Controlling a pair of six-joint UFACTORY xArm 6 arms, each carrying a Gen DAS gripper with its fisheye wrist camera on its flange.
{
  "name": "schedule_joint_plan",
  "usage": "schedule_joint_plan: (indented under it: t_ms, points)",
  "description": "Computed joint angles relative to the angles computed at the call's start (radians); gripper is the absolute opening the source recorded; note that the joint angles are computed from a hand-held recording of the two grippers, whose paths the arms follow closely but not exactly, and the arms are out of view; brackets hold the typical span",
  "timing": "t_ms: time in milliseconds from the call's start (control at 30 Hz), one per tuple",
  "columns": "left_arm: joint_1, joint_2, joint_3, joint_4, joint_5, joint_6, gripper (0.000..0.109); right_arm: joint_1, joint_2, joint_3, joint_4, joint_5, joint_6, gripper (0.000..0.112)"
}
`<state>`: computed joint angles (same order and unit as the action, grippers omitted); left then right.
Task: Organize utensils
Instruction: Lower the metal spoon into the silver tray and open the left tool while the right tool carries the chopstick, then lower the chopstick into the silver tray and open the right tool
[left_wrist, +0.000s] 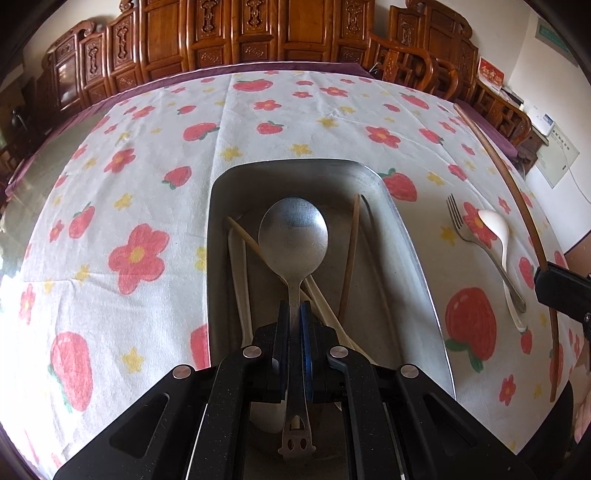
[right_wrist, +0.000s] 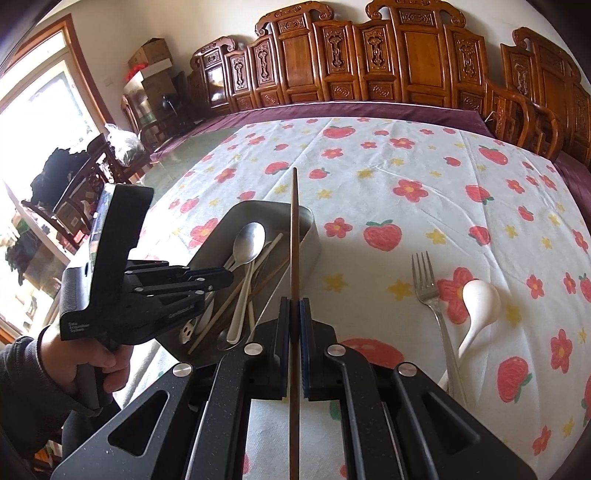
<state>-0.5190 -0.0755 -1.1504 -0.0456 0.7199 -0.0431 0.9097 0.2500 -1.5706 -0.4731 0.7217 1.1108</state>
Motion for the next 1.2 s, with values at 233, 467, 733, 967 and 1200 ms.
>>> schedule_joint_plan:
  t_ms: [233,467,733,967,1200]
  points:
    - [0.020,-0.041,0.024,-0.044,0.003,0.006,0.006,0.008,0.019,-0.028,-0.002,0.008,-0.008,0.006]
    - [0.043,-0.151,0.083,-0.060,-0.019,0.014,0.007,0.011,0.065,-0.087,0.007,0.004,-0.022,0.006]
    - [0.081,-0.261,0.145,-0.032,-0.027,0.010,0.013,0.006,0.159,-0.207,0.044,-0.006,-0.057,0.006]
    - [0.118,-0.324,0.184,-0.048,-0.019,0.026,0.014,-0.003,0.288,-0.387,0.097,0.034,-0.117,0.006]
    - [0.149,-0.350,0.201,-0.063,-0.010,0.043,0.015,-0.009,0.413,-0.570,0.121,0.097,-0.147,0.006]
